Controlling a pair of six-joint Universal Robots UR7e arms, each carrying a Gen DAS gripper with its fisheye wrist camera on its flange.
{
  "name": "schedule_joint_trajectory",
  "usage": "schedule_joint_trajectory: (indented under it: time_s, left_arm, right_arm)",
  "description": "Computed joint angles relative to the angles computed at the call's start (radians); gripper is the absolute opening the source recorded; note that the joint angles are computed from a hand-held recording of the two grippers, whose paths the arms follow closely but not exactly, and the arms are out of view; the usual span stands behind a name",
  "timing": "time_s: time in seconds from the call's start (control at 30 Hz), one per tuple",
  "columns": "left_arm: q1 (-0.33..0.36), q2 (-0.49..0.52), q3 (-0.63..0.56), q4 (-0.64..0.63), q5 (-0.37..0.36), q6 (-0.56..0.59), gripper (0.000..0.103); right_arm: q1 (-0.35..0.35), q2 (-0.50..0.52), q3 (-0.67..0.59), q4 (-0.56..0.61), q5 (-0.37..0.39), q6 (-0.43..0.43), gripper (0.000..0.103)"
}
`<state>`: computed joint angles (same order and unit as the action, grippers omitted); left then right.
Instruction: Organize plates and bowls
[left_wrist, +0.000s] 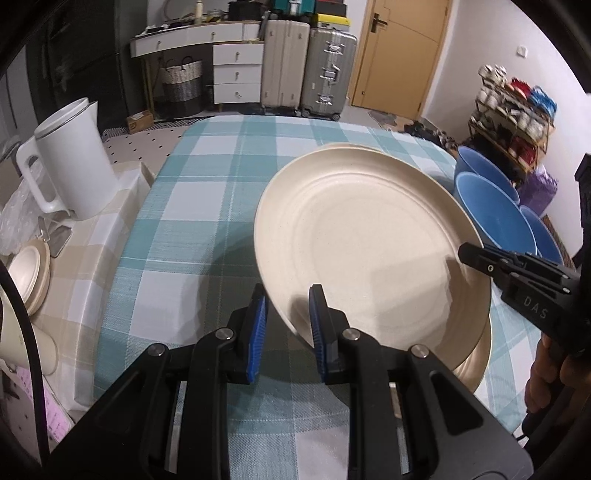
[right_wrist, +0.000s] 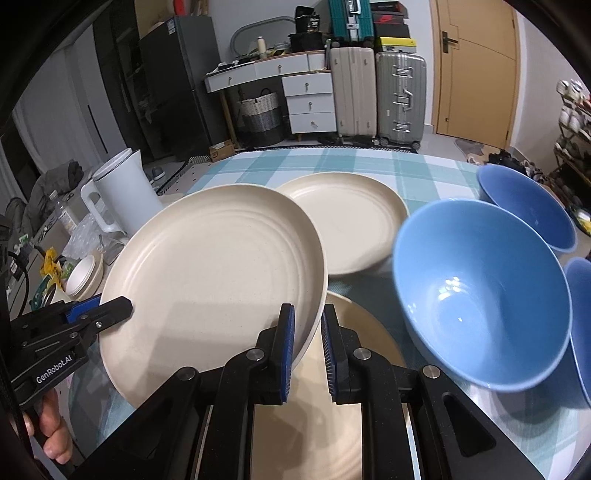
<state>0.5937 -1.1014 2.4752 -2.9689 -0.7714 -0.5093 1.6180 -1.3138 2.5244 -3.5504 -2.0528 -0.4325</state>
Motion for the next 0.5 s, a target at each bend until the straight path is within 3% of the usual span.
schedule_joint_trajectory:
  time_s: [0.5]
  left_arm:
    - [-0.012, 0.070, -0.023, 0.023, -0.045, 0.060, 0.019]
  right_arm:
    - [-0.046, -0.074, 0.114, -0.074, 0.009, 0.034, 0.016]
